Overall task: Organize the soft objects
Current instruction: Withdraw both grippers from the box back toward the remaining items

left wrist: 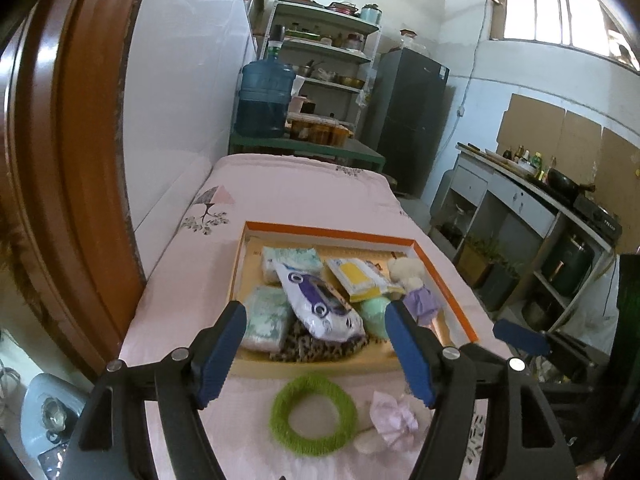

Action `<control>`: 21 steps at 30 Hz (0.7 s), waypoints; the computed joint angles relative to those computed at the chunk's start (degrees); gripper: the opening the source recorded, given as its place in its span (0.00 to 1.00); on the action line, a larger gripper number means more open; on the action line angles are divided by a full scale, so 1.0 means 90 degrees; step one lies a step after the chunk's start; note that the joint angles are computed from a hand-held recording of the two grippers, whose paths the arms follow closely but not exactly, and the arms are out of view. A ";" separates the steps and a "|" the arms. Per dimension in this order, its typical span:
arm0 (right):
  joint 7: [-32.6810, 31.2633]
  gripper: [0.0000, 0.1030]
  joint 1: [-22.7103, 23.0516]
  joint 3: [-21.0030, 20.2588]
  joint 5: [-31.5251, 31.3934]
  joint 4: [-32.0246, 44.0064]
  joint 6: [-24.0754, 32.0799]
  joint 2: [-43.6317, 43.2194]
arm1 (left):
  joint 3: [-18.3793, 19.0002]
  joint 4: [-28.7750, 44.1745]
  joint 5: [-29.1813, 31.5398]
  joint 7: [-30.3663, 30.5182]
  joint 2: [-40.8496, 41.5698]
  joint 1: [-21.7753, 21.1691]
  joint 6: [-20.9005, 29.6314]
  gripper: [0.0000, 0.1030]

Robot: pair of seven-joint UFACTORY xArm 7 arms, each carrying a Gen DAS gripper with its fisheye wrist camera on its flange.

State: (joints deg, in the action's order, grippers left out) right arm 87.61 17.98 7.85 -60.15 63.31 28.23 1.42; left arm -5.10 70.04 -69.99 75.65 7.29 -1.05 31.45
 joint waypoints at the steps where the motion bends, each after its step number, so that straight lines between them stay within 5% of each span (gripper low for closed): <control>1: 0.0041 0.69 0.0019 0.0016 0.0004 -0.0014 0.0032 -0.0022 | 0.0004 -0.0063 -0.0016 0.0022 -0.0044 0.0008 -0.0004 0.69; 21: 0.0531 0.69 0.0160 0.0395 -0.0119 -0.0274 0.0539 -0.0439 | 0.0320 -0.0797 -0.0368 0.0424 -0.0550 0.0037 0.0230 0.69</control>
